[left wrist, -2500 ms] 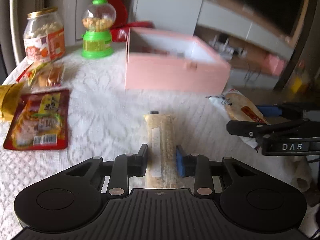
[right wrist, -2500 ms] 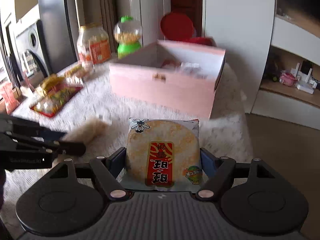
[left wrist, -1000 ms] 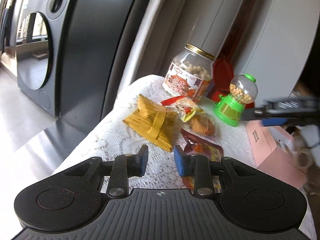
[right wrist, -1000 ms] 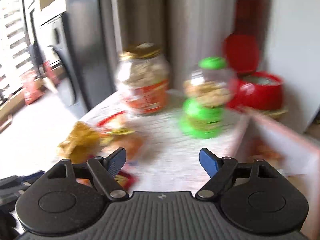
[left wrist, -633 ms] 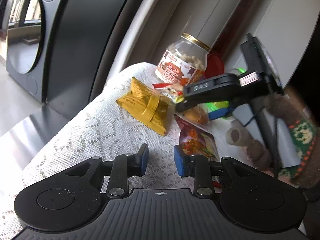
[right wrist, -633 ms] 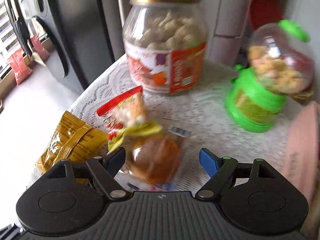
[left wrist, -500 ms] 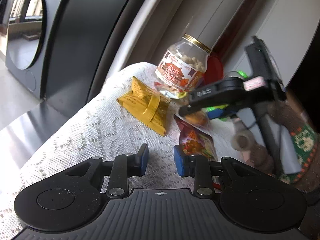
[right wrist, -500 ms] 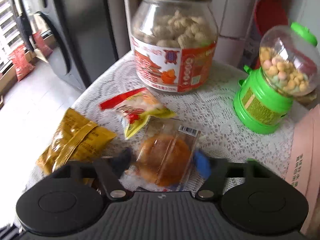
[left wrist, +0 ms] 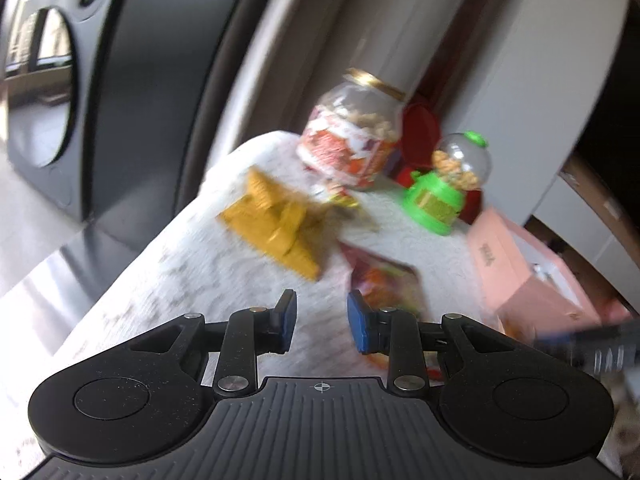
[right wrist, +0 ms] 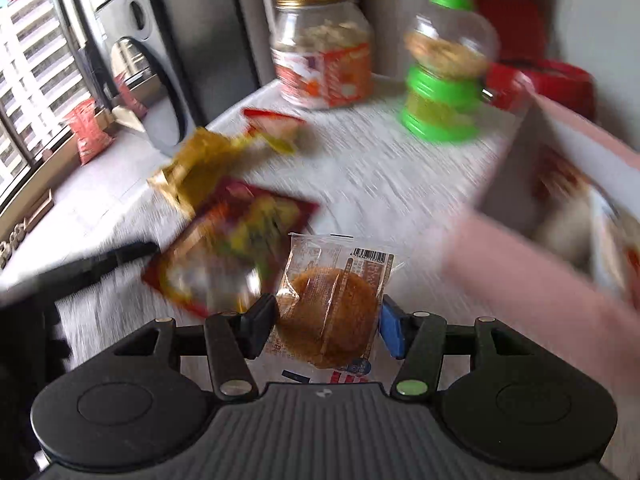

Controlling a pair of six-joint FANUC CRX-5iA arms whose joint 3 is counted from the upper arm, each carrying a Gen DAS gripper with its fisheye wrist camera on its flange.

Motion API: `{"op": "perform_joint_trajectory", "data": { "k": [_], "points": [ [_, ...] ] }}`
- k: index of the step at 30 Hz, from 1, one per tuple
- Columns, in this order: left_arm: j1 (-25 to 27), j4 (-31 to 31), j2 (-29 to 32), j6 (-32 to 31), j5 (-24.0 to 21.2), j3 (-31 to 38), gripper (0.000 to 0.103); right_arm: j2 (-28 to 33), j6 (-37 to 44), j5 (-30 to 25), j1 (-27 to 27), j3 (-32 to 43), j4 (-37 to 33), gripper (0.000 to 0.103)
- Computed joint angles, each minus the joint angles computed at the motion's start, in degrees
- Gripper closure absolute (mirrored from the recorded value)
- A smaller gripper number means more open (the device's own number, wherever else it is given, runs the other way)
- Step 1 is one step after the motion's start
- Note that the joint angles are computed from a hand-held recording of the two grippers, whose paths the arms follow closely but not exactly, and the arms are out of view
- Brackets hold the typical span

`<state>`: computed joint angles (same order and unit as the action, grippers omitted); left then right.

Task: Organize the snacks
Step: 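Grasp the clear packet with round orange cake with the right tool, then grasp the yellow-red cartoon-boy packet with the left tool while the right tool holds the cake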

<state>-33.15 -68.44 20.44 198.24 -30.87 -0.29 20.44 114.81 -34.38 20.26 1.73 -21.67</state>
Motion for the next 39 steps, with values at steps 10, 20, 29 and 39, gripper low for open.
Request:
{"op": "perform_joint_trajectory", "data": {
  "k": [10,20,29,39],
  "points": [
    [11.89,23.33,5.84,-27.38,1.79,12.57,0.071,-7.32,2.38,18.49,-1.59,-16.23,2.81,0.048],
    [16.18,40.77,19.41,-47.03,-5.11,29.05,0.069,-6.22,9.49,22.91,-4.67,-16.96,-7.41,0.028],
    [11.39,33.81,24.53,-59.06,-8.75,37.08,0.061,-5.57,16.10,21.94,-5.95,-15.49,-13.92,0.019],
    [14.12,48.49,23.23,-76.09,2.77,30.77,0.060,-5.54,16.02,21.97,-5.95,-15.47,-14.01,0.017]
  ]
}}
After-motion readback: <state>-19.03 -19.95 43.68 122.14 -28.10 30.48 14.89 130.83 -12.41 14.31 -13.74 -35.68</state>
